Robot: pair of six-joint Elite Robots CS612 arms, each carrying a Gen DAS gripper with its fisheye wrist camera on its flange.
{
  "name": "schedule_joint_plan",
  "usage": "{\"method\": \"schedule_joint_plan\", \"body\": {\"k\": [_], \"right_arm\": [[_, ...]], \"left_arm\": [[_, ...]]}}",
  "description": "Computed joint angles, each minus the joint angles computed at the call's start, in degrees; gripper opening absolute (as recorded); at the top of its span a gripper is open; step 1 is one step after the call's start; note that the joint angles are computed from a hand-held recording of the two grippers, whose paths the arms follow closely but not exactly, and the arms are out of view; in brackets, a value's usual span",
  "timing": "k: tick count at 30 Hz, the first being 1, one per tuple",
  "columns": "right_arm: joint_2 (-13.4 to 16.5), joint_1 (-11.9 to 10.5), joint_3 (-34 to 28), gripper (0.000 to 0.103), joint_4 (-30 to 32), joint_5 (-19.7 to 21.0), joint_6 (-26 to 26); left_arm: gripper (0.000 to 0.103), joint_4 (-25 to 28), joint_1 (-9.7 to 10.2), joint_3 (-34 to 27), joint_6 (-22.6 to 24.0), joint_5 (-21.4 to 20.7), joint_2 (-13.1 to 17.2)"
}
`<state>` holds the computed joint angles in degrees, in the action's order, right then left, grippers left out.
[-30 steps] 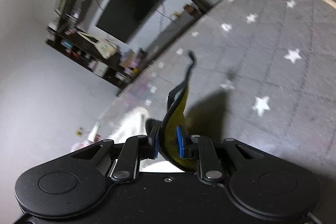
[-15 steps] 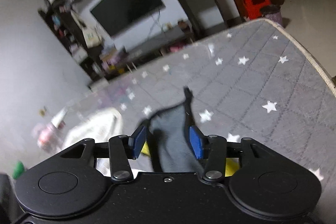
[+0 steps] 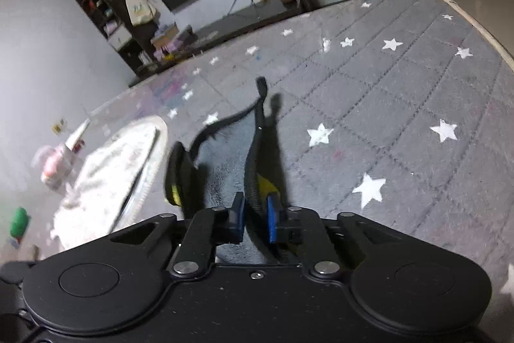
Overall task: Clean bowl
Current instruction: 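Release the bowl rim with the left gripper while the right gripper wipes the bowl bottom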
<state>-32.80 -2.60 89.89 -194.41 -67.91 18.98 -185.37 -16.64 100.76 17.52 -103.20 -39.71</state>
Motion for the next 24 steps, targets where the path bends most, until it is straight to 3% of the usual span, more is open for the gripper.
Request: {"method": "schedule_joint_plan", "body": {"k": [10, 15, 19, 24], "right_arm": [[-3.34, 0.12, 5.17, 0.013, -15.25, 2.1, 5.84], [-4.17, 0.46, 8.64, 0.013, -21.7, 4.61, 11.35], [-4.29, 0.8, 10.92, 0.013, -20.57, 4.63, 13.34], [-4.45, 2.33, 12.39, 0.013, -12.66, -0.35, 11.13]], "left_arm": [[0.053, -0.49, 0.06, 0.13, -0.19, -0.33, 0.08], [0.053, -0.72, 0.13, 0.16, -0.27, -0.61, 0.15], [0.053, -0.93, 0.2, 0.18, -0.25, -0.9, 0.21], [0.053, -1.17, 0.28, 0.22, -0.07, -1.19, 0.28]]}}
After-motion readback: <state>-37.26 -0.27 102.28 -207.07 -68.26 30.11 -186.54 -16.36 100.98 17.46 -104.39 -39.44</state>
